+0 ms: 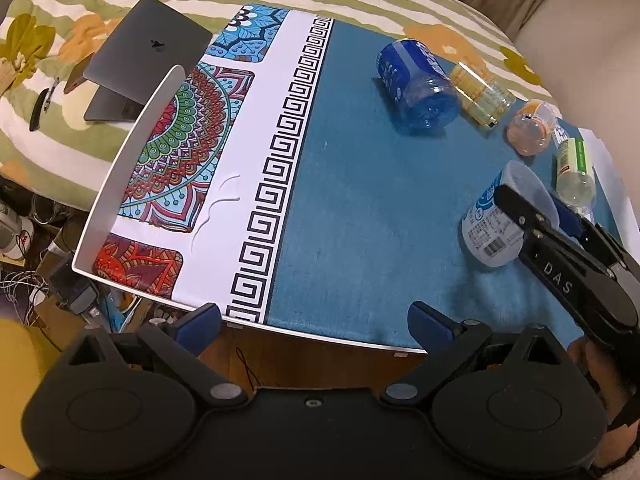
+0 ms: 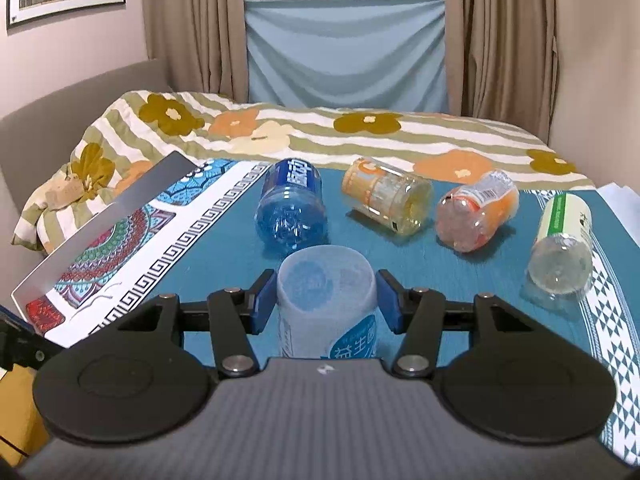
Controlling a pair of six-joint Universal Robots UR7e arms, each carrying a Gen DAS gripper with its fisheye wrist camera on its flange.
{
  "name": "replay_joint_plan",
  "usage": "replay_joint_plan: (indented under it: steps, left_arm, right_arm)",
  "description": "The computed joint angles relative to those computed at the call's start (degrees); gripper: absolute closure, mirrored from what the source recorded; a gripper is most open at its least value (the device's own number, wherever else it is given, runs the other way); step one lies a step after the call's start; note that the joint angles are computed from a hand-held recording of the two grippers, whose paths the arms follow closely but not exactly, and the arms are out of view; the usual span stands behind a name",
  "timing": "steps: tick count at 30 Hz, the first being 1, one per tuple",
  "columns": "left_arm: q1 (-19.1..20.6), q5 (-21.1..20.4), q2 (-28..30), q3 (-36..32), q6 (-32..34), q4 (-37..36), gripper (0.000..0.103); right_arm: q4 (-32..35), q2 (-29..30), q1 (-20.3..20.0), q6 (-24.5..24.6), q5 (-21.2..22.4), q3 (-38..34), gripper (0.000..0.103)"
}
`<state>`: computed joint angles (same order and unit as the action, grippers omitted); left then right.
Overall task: Flip cup upright
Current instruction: 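Rotate the white cup upright with the right gripper and lower it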
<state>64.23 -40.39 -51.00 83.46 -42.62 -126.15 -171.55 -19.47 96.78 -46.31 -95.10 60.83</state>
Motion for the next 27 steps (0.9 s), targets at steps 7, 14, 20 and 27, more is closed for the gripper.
replay_joint_plan:
  steps: [7, 14, 20, 27]
  left_arm:
    - [-0.18, -0.01, -0.17, -0.15, 0.21, -0.25, 0.002]
    - [-0.22, -0.77, -0.37, -0.01, 0.26, -0.64, 0.002]
    - [-0.25, -0.67, -0.47, 0.09, 0.45, -0.88, 0.002]
    - [-0.65, -0.05, -0.74, 0.25, -0.28, -0.03, 0.002]
  right_arm:
    - [4.47, -0.83, 1.47, 0.33, -5.38, -0.29, 0.033]
    - [10.01, 0.13, 2.95, 2.27, -10.37, -3.69, 0.031]
    - [10.97, 0.43, 3.29, 2.82, -11.36, -4.5, 0.027]
    - [8.8, 0.23, 3.48, 3.62, -11.64, -3.49, 0.0]
